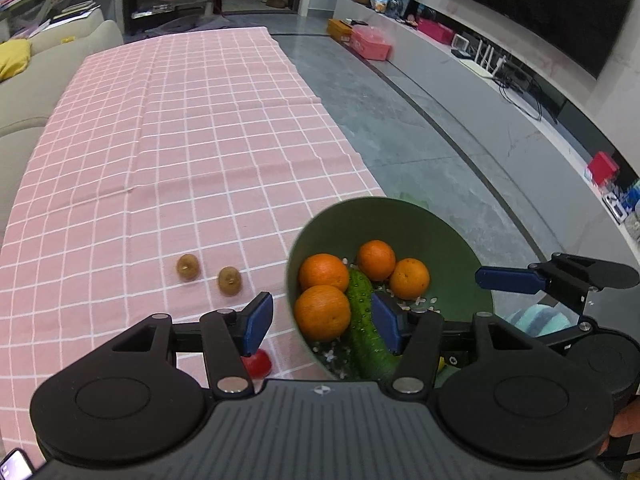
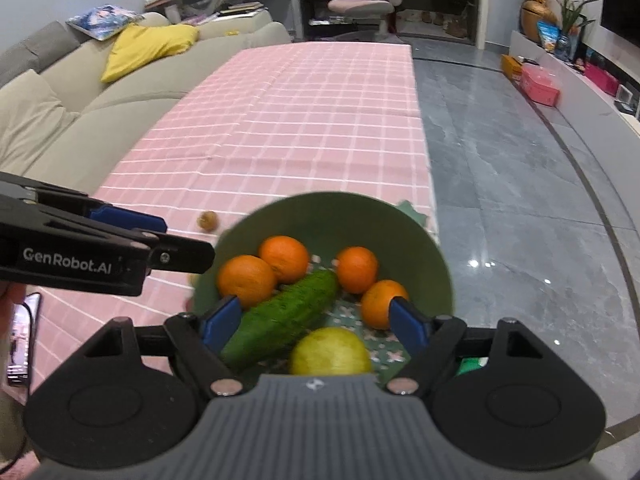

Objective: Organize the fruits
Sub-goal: 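Open the left gripper to drop its orange into the colander, then move both grippers to the longans and close the left gripper on one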

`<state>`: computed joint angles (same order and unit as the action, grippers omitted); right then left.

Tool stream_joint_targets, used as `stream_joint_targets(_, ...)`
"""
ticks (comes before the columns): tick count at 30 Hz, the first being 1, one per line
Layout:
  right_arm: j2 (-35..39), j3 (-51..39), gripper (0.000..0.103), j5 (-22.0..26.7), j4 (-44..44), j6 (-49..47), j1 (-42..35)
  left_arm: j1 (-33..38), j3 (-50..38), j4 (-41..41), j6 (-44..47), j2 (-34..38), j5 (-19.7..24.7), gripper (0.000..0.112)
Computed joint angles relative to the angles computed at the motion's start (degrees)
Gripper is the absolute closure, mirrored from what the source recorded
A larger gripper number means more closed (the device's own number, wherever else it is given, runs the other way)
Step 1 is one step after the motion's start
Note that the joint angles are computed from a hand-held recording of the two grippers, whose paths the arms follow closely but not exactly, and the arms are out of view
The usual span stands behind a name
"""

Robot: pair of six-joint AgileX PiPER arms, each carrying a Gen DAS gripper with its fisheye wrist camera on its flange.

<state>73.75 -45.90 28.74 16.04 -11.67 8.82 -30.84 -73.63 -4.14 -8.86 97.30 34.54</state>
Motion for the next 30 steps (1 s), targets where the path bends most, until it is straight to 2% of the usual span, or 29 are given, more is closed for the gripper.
stream_joint_targets(8,0.4,-2.9,0.025,0.5,-3.9,4.0,6.5,6.0,5.5,-6.8,6.2,-4.4,-0.1,0.046)
stream_joint_targets(18,7.2,-10.8,0.028,3.0,-4.2,-0.4,12.8,16.9,11.0,-18.9,18.6,-7.0,1.7,0.049)
stream_joint_targets(20,9.2,-13.0,0.036,4.1,-3.6,-2.9,13.3,18.6,11.5,-21.5,20.7,-6.6,2.0,0.051)
stream_joint_targets(22,11.4,-15.4,0.039,5.2,-4.1,-4.7,14.0,19.8,11.7,-23.4,22.8,-5.8,2.2,0.053)
stream_joint_targets(24,13.5,-17.6,0.047,6.3,-4.3,-7.0,14.4,20.8,12.1,-25.5,25.1,-4.9,2.0,0.059)
stream_joint_targets(25,14.8,-19.1,0.053,7.2,-4.4,-8.1,14.4,21.0,12.2,-26.4,26.1,-4.4,1.9,0.060)
stream_joint_targets(27,17.1,-21.7,0.055,8.7,-4.5,-10.6,14.4,21.3,12.4,-28.6,28.5,-3.1,1.7,0.063)
stream_joint_targets(29,19.2,-24.0,0.066,10.2,-5.0,-13.1,14.3,20.8,12.1,-29.1,29.0,-1.7,1.2,0.065)
stream_joint_targets(30,20.3,-25.4,0.066,11.1,-5.2,-14.2,14.2,20.4,11.9,-29.6,29.5,-1.0,0.6,0.066)
